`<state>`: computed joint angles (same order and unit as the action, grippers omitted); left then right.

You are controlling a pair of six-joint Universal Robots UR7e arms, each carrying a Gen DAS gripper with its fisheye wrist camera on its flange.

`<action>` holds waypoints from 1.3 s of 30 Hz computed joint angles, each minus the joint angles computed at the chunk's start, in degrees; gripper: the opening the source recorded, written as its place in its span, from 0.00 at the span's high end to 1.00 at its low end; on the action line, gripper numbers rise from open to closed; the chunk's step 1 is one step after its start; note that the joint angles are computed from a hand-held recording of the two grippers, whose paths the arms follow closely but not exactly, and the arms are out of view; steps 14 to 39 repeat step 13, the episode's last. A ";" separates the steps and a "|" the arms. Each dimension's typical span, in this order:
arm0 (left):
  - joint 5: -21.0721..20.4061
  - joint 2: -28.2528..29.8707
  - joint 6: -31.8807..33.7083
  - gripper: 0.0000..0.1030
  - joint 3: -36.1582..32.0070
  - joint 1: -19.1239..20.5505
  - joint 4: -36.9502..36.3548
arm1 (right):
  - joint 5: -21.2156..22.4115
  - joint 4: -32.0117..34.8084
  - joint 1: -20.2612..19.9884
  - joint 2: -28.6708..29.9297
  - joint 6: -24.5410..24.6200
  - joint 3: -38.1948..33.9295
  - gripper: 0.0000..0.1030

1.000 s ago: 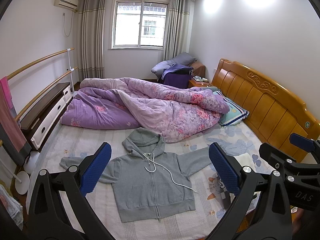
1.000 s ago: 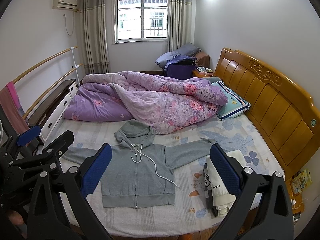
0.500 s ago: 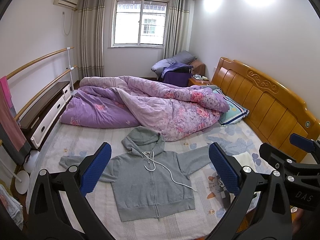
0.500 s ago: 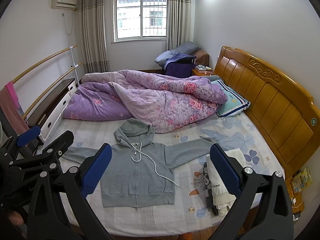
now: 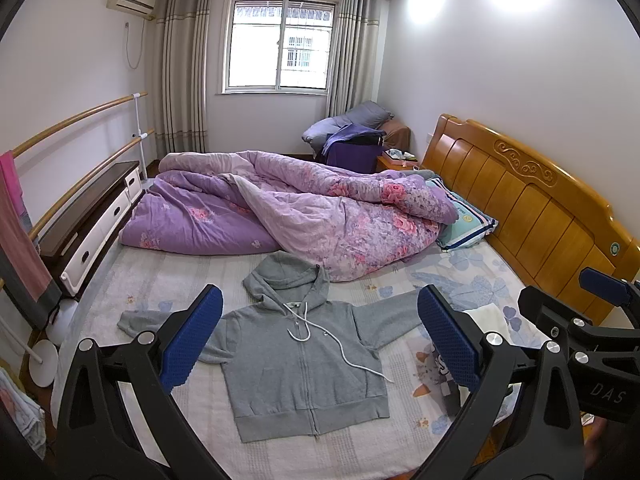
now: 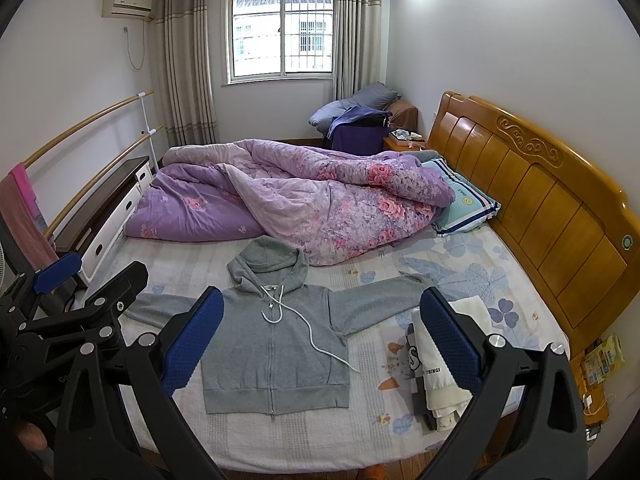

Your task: Fold large clothes

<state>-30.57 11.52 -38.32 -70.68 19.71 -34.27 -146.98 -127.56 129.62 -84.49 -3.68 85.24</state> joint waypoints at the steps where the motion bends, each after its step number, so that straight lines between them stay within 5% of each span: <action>1: -0.11 0.24 0.18 0.05 -0.27 0.08 -0.11 | -0.02 0.14 0.03 0.02 0.10 -0.04 0.08; 39: -1.13 0.73 1.13 0.05 -0.88 0.44 -0.92 | -0.34 0.48 0.32 -0.01 0.67 0.19 0.08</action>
